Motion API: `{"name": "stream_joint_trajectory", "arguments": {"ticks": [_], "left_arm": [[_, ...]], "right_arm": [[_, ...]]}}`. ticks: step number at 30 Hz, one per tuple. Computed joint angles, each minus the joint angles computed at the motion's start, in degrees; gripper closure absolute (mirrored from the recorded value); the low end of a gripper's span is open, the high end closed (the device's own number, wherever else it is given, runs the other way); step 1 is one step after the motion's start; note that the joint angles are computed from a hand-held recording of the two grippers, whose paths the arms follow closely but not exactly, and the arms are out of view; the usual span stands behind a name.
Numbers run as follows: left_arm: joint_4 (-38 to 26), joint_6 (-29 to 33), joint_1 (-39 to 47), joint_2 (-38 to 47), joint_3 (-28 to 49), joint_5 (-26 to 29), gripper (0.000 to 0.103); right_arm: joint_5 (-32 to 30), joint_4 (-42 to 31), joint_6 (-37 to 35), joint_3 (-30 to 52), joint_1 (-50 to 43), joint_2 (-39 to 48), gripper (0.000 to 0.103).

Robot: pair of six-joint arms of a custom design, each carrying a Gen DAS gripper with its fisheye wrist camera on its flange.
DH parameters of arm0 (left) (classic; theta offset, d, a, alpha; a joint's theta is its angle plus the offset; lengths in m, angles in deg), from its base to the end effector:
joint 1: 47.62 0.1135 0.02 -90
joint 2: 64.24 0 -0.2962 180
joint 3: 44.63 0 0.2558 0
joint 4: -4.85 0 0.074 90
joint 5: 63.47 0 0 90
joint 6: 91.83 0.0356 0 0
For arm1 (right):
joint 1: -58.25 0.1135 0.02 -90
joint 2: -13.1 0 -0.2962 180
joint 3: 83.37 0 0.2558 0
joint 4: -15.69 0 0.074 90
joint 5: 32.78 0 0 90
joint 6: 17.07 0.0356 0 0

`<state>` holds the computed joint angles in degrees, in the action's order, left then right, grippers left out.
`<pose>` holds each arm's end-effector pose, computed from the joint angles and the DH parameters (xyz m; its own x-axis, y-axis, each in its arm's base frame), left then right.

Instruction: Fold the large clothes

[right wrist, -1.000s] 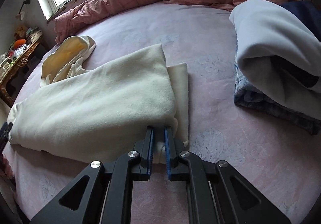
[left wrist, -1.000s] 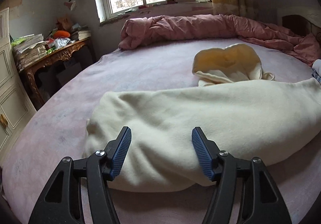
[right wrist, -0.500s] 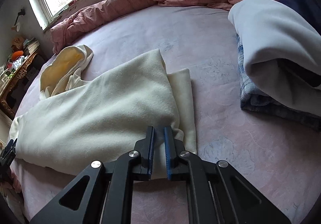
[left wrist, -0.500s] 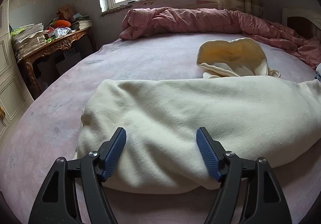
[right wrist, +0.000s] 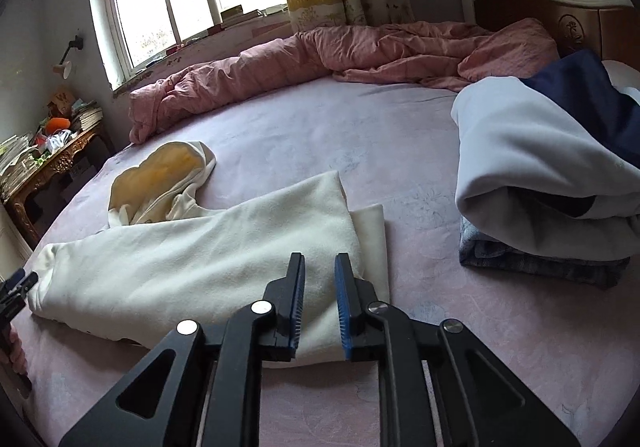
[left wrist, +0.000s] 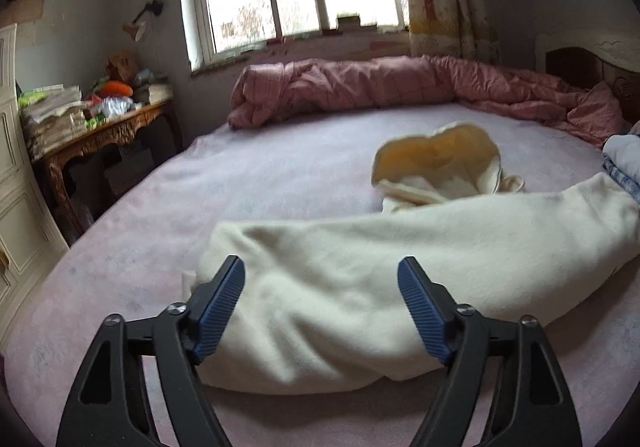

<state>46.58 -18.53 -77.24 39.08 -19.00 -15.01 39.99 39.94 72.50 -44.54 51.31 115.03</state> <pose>0.2066 -0.0903 0.0927 -0.4612 0.0148 -0.8872 -0.2393 0.9607 0.1404 0.2803 -0.0235 0.1074 -0.6218 0.0685 -0.7802 -0.1183 0.9765 0.1800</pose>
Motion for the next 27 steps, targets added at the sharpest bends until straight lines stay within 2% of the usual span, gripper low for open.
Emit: {"name": "stream_joint_trajectory", "arguments": {"ticks": [1, 2, 3, 6, 8, 11, 15, 17, 19, 21, 24, 27], "left_arm": [[0.91, 2.03, -0.99, -2.44, -0.65, -2.27, 0.012], [0.36, 3.36, -1.13, -4.6, -0.53, -3.19, 0.012], [-1.98, 4.4, 0.0, -7.11, 0.64, -1.95, 0.012], [-8.97, 4.79, 5.57, -8.29, 6.67, 4.17, 0.012], [-9.64, 5.34, 8.52, -4.04, 11.62, 6.87, 0.012], [-6.01, 5.98, 10.84, 5.15, 16.89, 8.65, 0.012], [0.58, 5.96, 12.6, 16.87, 20.38, 9.55, 0.012], [-2.03, 3.72, 13.92, 18.62, 21.92, 11.58, 0.012], [-3.88, 1.08, 15.07, 18.83, 22.57, 12.28, 0.012], [-2.34, 0.7, 15.72, 19.27, 21.91, 13.76, 0.012], [-5.09, 0.83, 14.24, 20.19, 23.74, 10.45, 0.012], [-4.24, 0.29, 14.29, 20.29, 23.28, 10.55, 0.012]], "right_arm": [[0.45, -0.09, 0.34, -0.27, 0.59, -0.79, 0.066], [0.72, 0.24, 0.82, -0.6, 1.32, -1.68, 0.06], [1.09, 0.77, 1.36, -1.02, 2.23, -2.79, 0.05], [3.27, -2.43, 3.59, 0.91, 6.54, -6.05, 0.043], [3.54, -6.58, 4.72, 4.01, 9.49, -7.5, 0.036], [6.02, -12.84, 6.5, 10.51, 15.48, -7.76, 0.035], [9.58, -21.77, 5.26, 23.16, 22.85, -2.28, 0.031], [10.46, -26.12, 5.58, 30.44, 25.37, 2.32, 0.031], [9.02, -32.38, 7.48, 39.65, 27.16, 8.19, 0.031], [5.95, -37.36, 11.61, 48.65, 28.0, 14.33, 0.031], [0.52, -45.35, 19.28, 64.09, 29.29, 25.03, 0.031], [-3.03, -49.85, 27.46, 78.48, 30.68, 35.67, 0.031]]}}
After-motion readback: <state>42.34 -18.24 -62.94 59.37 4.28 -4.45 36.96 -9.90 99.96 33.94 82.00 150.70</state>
